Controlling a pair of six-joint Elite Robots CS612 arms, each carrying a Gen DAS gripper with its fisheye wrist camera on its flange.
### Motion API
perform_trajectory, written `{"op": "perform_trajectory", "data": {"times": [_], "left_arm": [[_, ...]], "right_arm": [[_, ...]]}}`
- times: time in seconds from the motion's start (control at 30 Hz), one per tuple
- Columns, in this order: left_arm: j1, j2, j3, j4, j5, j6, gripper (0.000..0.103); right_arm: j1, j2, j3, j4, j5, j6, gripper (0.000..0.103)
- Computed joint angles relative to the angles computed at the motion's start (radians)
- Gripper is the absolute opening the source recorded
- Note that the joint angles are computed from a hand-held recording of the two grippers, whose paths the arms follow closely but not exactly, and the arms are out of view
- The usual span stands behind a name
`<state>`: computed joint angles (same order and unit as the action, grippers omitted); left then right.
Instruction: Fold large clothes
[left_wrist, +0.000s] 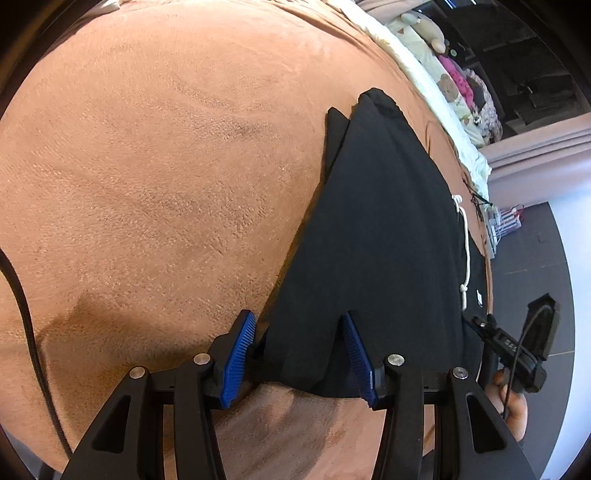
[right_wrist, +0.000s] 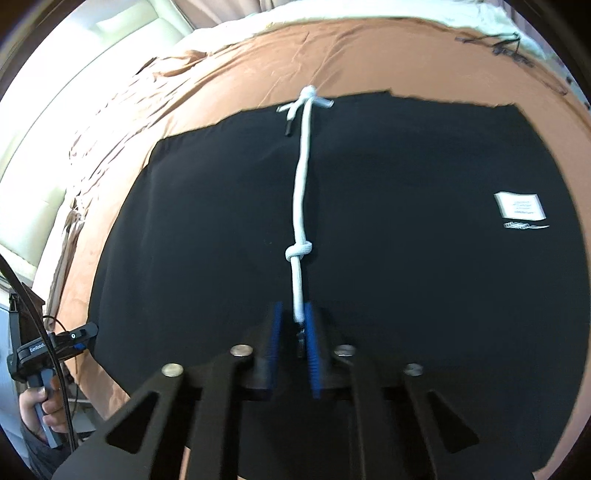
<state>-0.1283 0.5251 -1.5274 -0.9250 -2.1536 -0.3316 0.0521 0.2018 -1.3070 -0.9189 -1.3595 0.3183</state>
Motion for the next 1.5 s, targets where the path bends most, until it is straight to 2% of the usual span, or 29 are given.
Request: {"op": "perform_trajectory", "data": {"times": [0.1,0.3,0.43,0.7,0.83,0.93,1.0,1.03,1.07,1.13,1.27,1.3,1.37,1.43,1.5], "left_arm": [[0.004,0.001,-0.005,0.002,-0.014,-0.001,0.050],[0.011,0.009,-0.015,0.002,-0.049,-0.022,0.048],[0.015,0.014,-0.012,-0.009,-0.068,-0.042,0.048],[0.018,0.021,-0.010,-0.032,-0.086,-0.048,0.045],[0.020,0.025,-0.014,-0.036,-0.089,-0.045,0.044],[0.020,0.025,-0.014,-0.036,-0.088,-0.042,0.044],[0.021,0.025,-0.014,-0.035,-0.088,-0.041,0.044],[0.020,0.024,-0.013,-0.035,-0.088,-0.041,0.044],[0.020,0.024,-0.011,-0.036,-0.087,-0.041,0.044],[0.020,0.024,-0.011,-0.037,-0.085,-0.039,0.044],[0.019,0.025,-0.014,-0.042,-0.082,-0.041,0.044],[0.019,0.026,-0.014,-0.042,-0.082,-0.041,0.044],[0.019,0.027,-0.016,-0.044,-0.081,-0.040,0.044],[0.019,0.028,-0.018,-0.046,-0.080,-0.040,0.044],[0.019,0.028,-0.018,-0.048,-0.080,-0.037,0.044]], "right_arm": [[0.005,0.003,0.008,-0.003,0.036,-0.008,0.005],[0.021,-0.006,0.018,0.050,0.017,0.005,0.006],[0.030,-0.005,0.001,0.102,0.041,0.015,0.006],[0.067,0.027,-0.026,0.184,0.069,-0.017,0.006],[0.070,0.035,-0.024,0.173,0.088,-0.005,0.006],[0.075,0.033,-0.031,0.144,0.030,0.010,0.008],[0.077,0.031,-0.026,0.111,0.018,0.031,0.031],[0.077,0.030,-0.019,0.093,0.013,0.037,0.066],[0.077,0.030,-0.013,0.075,0.001,0.042,0.076],[0.084,0.030,0.004,0.039,-0.031,0.056,0.076],[0.099,0.036,0.051,-0.019,-0.048,0.071,0.075],[0.100,0.036,0.065,-0.036,-0.051,0.071,0.070],[0.106,0.035,0.100,-0.070,-0.070,0.076,0.043],[0.110,0.031,0.136,-0.104,-0.089,0.089,0.035],[0.116,0.023,0.174,-0.130,-0.101,0.112,0.035]]}}
